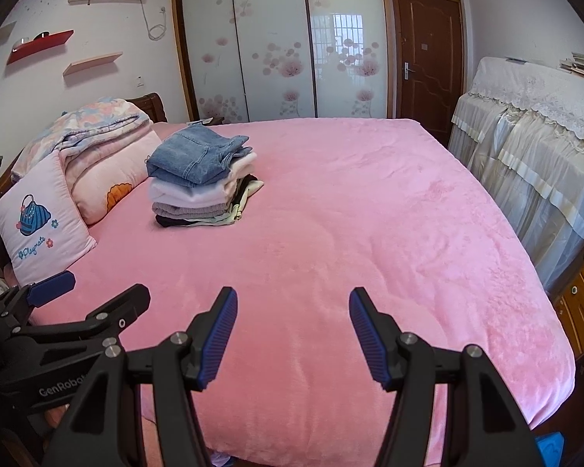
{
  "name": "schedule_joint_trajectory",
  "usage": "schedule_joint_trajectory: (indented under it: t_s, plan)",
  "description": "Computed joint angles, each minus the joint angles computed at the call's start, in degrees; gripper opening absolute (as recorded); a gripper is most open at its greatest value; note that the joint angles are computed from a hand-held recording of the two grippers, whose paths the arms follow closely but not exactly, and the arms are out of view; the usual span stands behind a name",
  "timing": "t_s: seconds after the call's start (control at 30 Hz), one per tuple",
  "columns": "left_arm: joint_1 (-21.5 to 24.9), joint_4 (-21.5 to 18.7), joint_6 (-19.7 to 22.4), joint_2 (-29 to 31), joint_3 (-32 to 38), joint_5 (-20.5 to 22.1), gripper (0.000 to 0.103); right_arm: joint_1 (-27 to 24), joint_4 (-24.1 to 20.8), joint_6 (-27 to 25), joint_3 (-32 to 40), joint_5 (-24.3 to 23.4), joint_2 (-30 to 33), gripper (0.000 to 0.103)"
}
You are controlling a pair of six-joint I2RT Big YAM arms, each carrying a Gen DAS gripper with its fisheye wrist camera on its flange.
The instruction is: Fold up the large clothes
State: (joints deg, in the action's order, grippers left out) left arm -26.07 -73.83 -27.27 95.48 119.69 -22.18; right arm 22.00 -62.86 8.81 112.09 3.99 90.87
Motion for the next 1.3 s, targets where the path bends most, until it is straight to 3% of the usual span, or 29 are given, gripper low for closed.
schedule_joint_trajectory:
  t_s: [1.3]
  plan:
    - [0.1,-0.1,-0.4,0.8,0.4,1.3,0.102,-0.4,0.3,-0.3,-1.3,2.1,0.3,0.06]
